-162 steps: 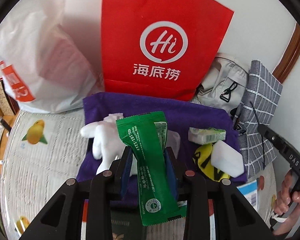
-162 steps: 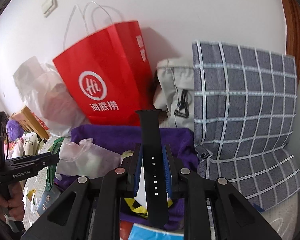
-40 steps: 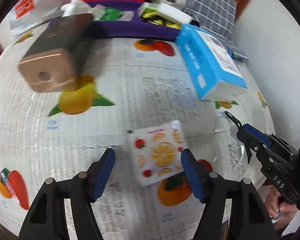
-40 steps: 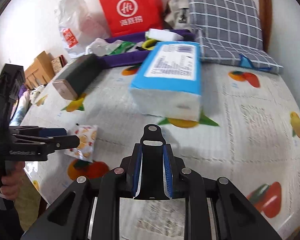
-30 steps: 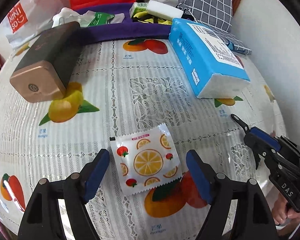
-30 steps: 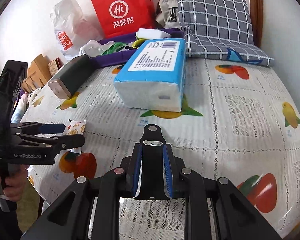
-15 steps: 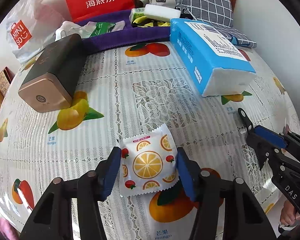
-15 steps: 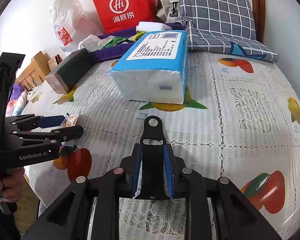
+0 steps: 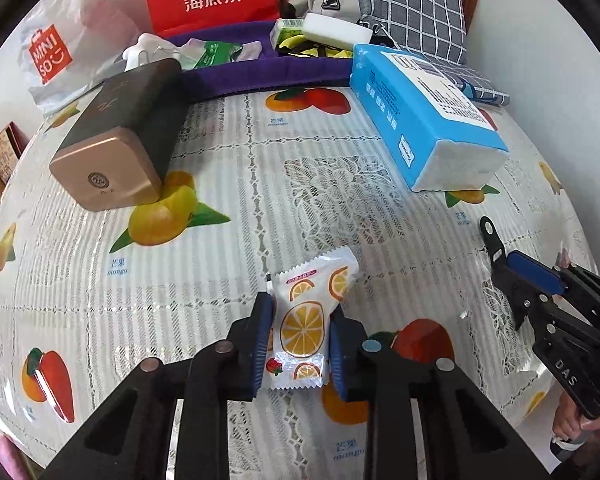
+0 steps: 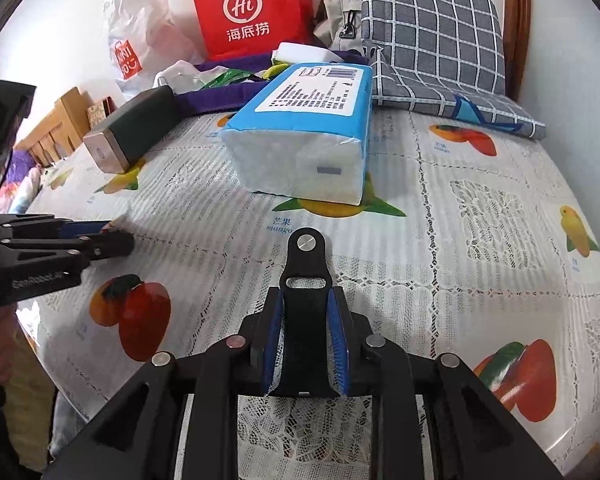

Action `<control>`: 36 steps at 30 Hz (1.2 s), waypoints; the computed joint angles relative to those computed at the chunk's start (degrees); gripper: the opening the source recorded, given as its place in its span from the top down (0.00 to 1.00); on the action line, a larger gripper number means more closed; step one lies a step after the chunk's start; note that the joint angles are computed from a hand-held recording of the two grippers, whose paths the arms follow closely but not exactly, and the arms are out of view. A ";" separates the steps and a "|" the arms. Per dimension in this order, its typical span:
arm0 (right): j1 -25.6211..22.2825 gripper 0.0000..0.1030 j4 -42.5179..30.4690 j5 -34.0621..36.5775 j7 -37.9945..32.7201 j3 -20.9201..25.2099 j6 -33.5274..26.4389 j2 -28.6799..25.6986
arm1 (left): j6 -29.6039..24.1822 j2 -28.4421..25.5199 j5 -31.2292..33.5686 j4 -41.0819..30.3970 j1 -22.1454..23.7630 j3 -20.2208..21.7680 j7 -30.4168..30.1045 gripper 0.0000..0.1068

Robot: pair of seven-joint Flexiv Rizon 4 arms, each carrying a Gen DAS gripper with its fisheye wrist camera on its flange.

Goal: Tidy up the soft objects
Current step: 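Grasp the orange-print candy packet with the left tool while the right tool holds the strap piece, then carry the candy packet and strap piece over the purple towel with both tools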

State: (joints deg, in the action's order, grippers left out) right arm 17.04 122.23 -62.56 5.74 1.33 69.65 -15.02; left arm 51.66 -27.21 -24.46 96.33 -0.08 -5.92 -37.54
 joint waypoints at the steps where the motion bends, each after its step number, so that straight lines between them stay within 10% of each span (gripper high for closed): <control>1: 0.04 0.78 0.03 -0.05 0.17 -0.01 -0.08 0.03 | -0.53 -0.10 -0.42 -0.18 0.38 -0.19 0.36 0.78; 9: -0.40 0.79 -0.49 1.01 1.82 -0.39 3.87 -0.70 | -3.83 -1.13 -2.38 -2.80 2.45 0.46 -0.28 0.93; 36: 2.65 0.79 -8.20 8.35 -7.98 0.41 -3.62 0.31 | -9.01 -2.38 -10.21 -9.94 7.23 -0.51 -0.03 0.93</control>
State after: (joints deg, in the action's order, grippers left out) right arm 19.70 114.04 -54.20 -2.24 1.75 66.03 -14.71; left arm 42.65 -29.59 -34.68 86.40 7.15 -6.43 -37.57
